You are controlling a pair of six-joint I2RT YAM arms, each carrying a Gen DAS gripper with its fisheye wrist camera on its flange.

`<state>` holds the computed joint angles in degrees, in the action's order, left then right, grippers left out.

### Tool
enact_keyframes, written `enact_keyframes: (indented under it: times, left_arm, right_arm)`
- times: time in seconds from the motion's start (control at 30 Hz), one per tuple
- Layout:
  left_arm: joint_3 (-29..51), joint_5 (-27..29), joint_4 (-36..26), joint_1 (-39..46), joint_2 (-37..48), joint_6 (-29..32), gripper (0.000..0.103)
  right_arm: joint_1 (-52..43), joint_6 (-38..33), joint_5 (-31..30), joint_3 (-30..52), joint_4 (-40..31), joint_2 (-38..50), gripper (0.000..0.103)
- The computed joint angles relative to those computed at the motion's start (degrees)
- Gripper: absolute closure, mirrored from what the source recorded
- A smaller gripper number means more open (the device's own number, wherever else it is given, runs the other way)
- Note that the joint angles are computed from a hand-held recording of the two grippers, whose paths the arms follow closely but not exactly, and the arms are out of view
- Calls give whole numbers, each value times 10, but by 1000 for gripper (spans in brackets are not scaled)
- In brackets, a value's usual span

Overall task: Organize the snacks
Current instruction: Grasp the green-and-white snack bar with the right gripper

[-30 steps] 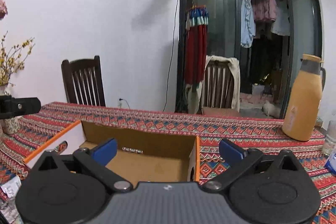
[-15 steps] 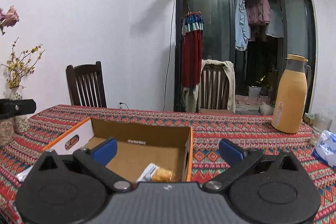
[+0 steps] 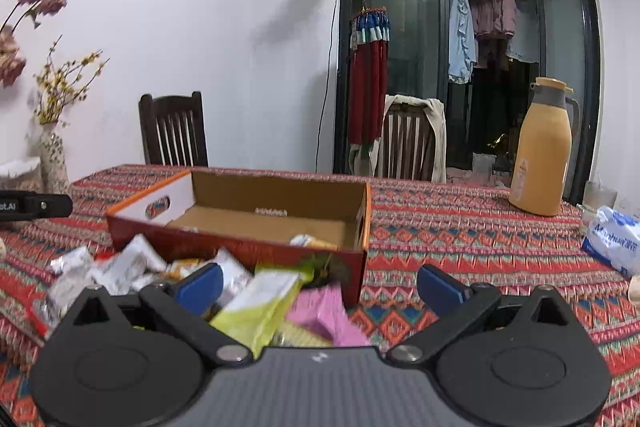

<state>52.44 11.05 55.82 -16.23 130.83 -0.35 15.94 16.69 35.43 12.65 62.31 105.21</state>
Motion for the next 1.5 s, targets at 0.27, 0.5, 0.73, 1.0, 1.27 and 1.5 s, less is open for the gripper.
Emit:
enact_keyframes:
  times: [0.27, 0.5, 0.73, 1.0, 1.27, 1.5]
  left_arm:
    - [32, 8, 8, 14, 68, 8, 0]
    - [39, 12, 28, 11, 90, 13, 0]
    - [47, 18, 20, 14, 95, 0, 0]
    - [53, 24, 8, 20, 97, -19, 0]
    - [57, 36, 3, 25, 99, -27, 0]
    - [59, 50, 3, 29, 100, -33, 0]
  right_arm:
    - [46, 46, 20, -31, 81, 78, 0]
    - [44, 52, 20, -15, 65, 86, 0]
    - [31, 37, -2, 19, 11, 54, 0]
    - [-23, 36, -99, 102, -139, 17, 4]
    - [-36, 26, -97, 205, -286, 54, 26]
    - [-34, 46, -87, 225, -302, 74, 38]
